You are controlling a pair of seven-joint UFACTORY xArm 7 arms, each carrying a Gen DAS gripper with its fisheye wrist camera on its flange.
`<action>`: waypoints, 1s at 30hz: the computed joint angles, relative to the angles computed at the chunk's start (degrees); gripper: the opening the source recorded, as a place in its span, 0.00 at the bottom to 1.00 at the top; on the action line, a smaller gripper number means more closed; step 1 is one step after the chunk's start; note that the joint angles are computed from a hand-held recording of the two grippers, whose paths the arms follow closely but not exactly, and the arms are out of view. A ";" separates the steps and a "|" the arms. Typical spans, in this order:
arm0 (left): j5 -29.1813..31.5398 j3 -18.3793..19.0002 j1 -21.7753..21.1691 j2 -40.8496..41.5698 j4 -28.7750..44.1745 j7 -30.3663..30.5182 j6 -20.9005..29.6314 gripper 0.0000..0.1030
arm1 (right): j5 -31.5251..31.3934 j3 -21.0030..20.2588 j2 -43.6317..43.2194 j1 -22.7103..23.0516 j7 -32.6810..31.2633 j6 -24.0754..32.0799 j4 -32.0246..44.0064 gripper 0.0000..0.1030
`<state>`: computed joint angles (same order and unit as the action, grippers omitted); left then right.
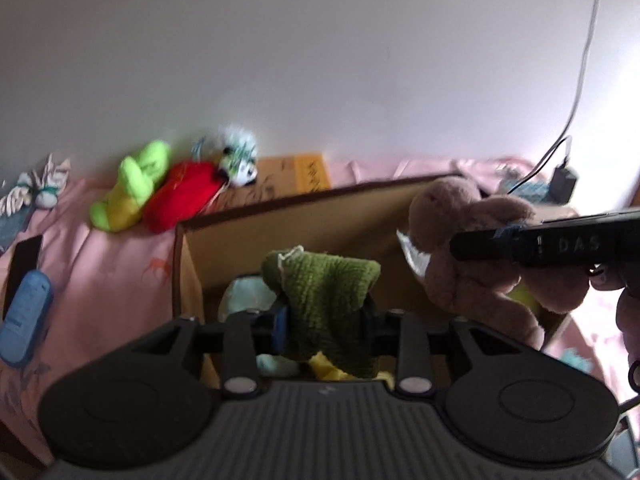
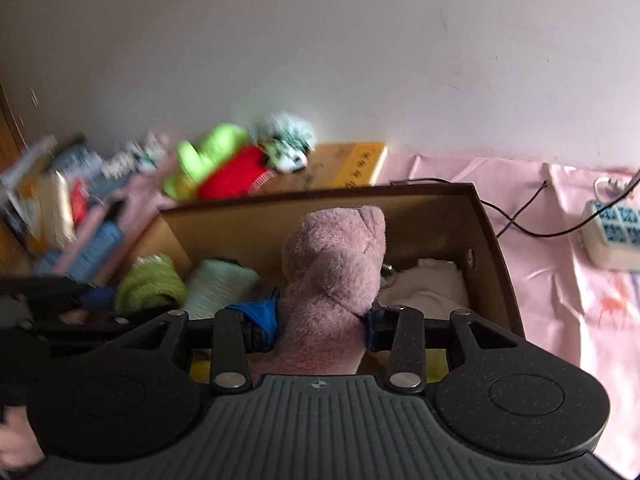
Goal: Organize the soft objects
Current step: 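Carry both items over the box and open both grippers to drop them, then move both grippers back to the remaining items beside the box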
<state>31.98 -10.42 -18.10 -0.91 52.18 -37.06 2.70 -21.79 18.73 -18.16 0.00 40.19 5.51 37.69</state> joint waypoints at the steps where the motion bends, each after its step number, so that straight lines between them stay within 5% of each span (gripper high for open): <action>1: 1.09 -0.10 0.02 0.64 0.87 -0.88 1.64 0.36 | -1.22 1.25 0.43 -1.42 0.77 1.10 0.51 0.25; 6: 3.31 1.25 -1.50 2.90 2.61 -2.32 6.09 0.50 | 6.94 -7.32 1.93 7.57 -8.17 6.55 0.99 0.27; 10: 5.24 2.17 -2.49 3.06 2.88 -4.29 7.55 0.58 | 7.28 -6.57 -2.00 6.25 -6.27 6.79 -1.12 0.26; 13: -0.48 1.43 -2.57 2.09 2.46 -0.58 8.95 0.58 | 11.47 -8.83 -5.54 8.58 -7.89 6.81 -3.01 0.26; 18: -1.19 0.35 -2.09 -1.76 0.63 -2.82 10.26 0.59 | 13.90 -7.69 -11.84 9.49 -8.38 8.28 -5.39 0.26; 24: 3.62 -4.05 0.33 -7.89 -1.18 -8.52 14.24 0.62 | 16.25 -5.70 -18.76 11.33 -7.25 10.07 -7.62 0.26; 30: 2.84 -7.25 1.23 -14.56 -4.57 -7.96 16.47 0.64 | 19.72 -5.39 -24.14 14.70 -4.93 10.24 -10.89 0.26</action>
<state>34.82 -17.67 -16.87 -15.46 47.61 -45.02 19.16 -2.07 13.35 -42.30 14.70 35.25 15.75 26.80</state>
